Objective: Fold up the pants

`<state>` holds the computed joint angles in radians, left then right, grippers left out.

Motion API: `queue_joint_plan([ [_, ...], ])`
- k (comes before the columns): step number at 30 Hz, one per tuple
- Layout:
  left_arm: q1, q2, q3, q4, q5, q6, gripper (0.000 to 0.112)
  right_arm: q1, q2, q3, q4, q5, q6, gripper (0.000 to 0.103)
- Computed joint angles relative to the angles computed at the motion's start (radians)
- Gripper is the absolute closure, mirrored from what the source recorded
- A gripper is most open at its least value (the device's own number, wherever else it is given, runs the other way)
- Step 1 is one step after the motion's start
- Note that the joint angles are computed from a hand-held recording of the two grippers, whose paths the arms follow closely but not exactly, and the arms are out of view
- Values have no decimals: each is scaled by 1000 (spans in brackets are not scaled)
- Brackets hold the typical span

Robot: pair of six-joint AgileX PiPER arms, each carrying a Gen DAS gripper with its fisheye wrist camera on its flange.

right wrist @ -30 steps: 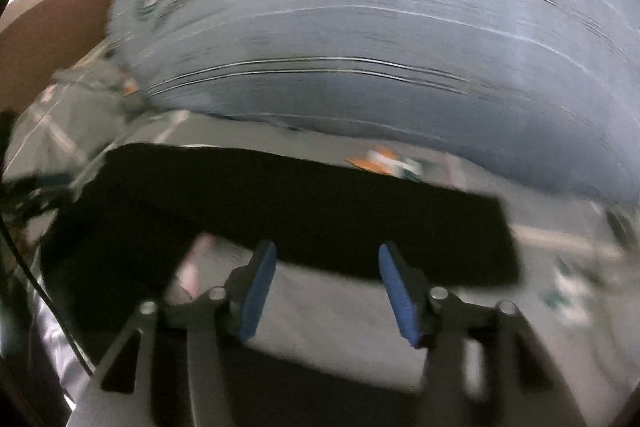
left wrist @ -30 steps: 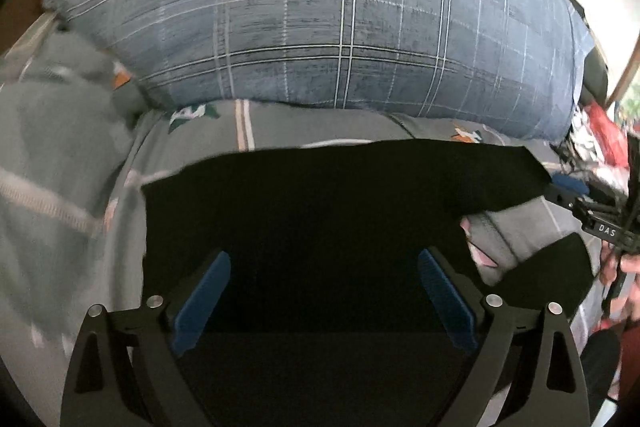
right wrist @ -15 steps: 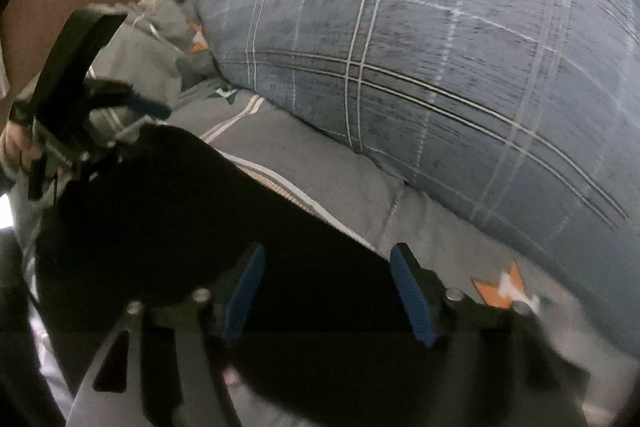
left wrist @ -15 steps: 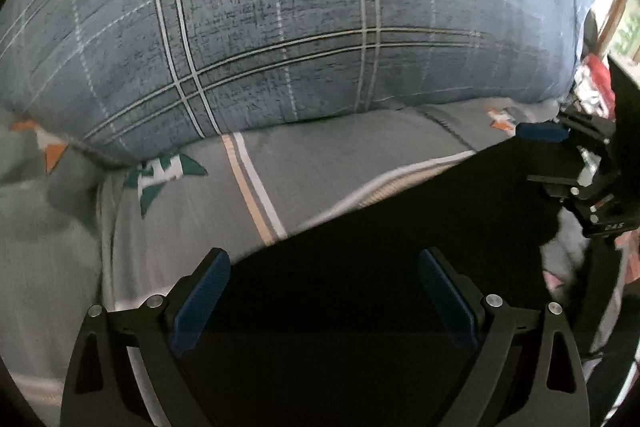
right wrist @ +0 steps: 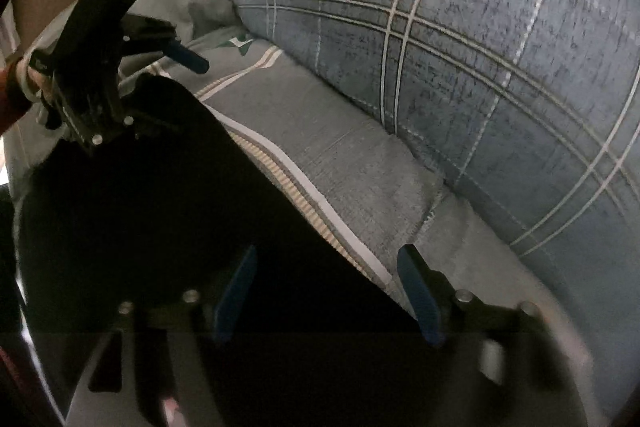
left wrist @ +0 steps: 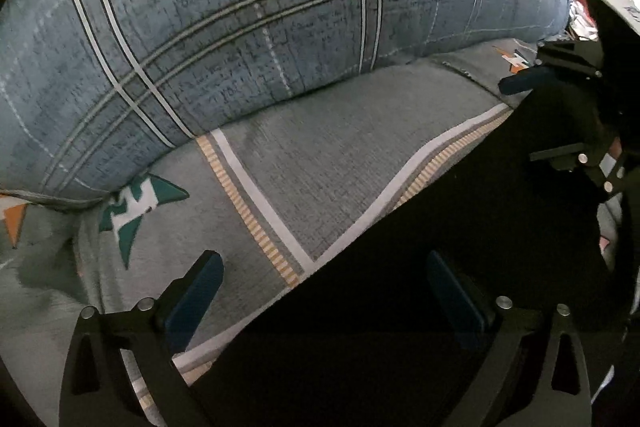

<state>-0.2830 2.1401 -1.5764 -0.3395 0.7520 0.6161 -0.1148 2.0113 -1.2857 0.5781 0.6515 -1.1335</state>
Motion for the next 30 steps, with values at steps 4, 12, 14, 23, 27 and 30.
queue_joint_plan([
  [4, 8, 25, -28, -26, 24, 4, 10, -15, 3, -3, 60, 65, -37, 84],
  [12, -42, -114, 156, -59, -95, 71, 101, 27, -183, 211, 112, -137, -97, 99],
  [14, -54, -176, 225, -58, -144, 57, 105, 21, -274, 283, 155, -158, -134, 99],
  [23, -18, -727, 749, -318, -200, 205, 105, -3, -867, 684, 238, -101, -197, 99],
  [27, -40, -911, 949, -313, -196, 90, 105, 41, -1079, 866, 169, -66, -59, 99],
  [30, -33, -983, 1072, -304, -199, 7, 105, 78, -1141, 989, 162, -78, 34, 99],
])
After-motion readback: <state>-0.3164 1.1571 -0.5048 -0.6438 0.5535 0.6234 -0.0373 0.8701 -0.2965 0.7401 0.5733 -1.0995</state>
